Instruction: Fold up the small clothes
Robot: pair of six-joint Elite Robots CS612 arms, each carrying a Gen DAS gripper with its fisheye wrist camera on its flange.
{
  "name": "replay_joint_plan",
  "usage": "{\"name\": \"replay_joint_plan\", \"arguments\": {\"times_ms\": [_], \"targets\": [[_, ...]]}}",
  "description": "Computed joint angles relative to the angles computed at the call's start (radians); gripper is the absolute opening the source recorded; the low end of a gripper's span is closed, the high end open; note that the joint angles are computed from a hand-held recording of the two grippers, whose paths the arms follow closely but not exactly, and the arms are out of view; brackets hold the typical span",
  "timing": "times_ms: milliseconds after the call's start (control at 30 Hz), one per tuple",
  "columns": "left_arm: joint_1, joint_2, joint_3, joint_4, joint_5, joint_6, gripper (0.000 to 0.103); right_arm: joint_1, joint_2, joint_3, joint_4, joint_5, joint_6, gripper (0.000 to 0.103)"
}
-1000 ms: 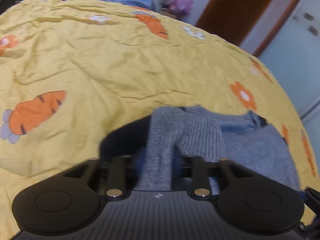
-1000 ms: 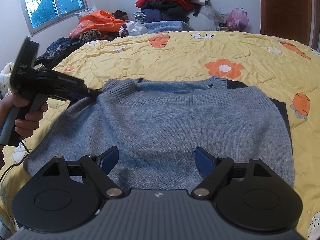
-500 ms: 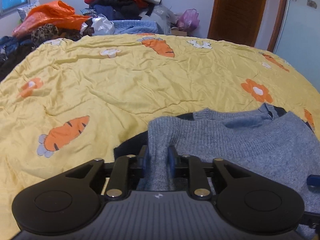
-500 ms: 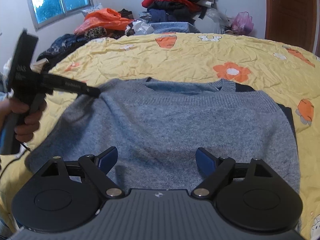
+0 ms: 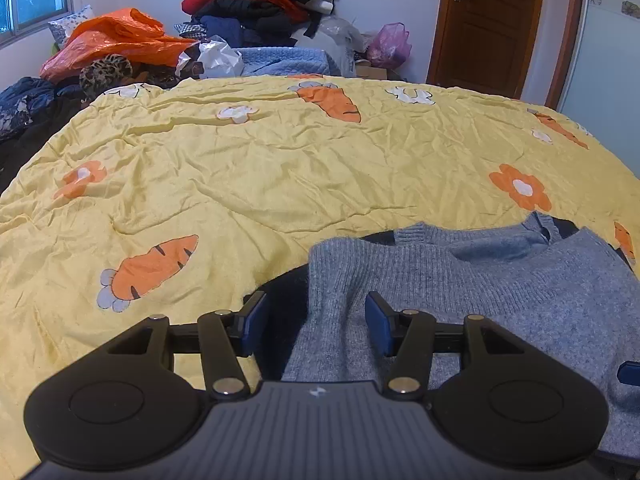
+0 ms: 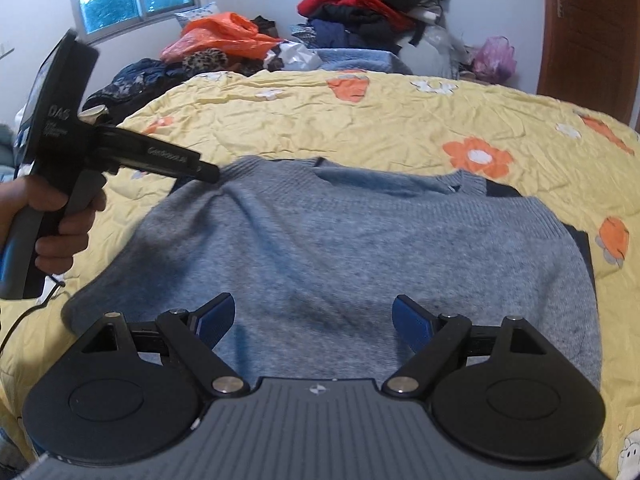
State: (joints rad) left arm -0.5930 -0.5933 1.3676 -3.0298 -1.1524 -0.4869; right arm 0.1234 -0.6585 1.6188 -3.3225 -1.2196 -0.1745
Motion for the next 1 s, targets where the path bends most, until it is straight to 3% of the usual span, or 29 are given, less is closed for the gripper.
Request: {"name": "replay_joint_plan", "arguments": {"times_ms": [267,367,533,733,900,1000], "targets": [[0.025,-0.024,0.042,-0.066,-0.026,-0.029,0.076,0.028,-0.014,0.032,-0.060,-0.027,-0.128,0.088],[0.058,-0.033,0.059,-0.071,-0.128,-0.099,0.076,0.045,-0.019,0.056,-0.092,-0.021,-0.248,0.092],[0.109,-0.014,0.061,-0.123,-0.367,-0.216,0.076,0.086,-0.025,0.097,-0.129,-0.053,-0.485,0.097],[0.125,0.029,0.013,-0.131,-0.498,-0.246,0.076,0.141,0.006,0.106,-0.204,-0.197,-0.678,0.099],[0.137,0.068,-0.040,-0.162,-0.558,-0.304,0.076,0.171,0.053,0.072,-0.331,-0.274,-0.694,0.099],[0.136,0.081,-0.067,-0.156,-0.539,-0.328,0.074,0.194,0.098,0.031,-0.428,-0.329,-0.753,0.096]]}}
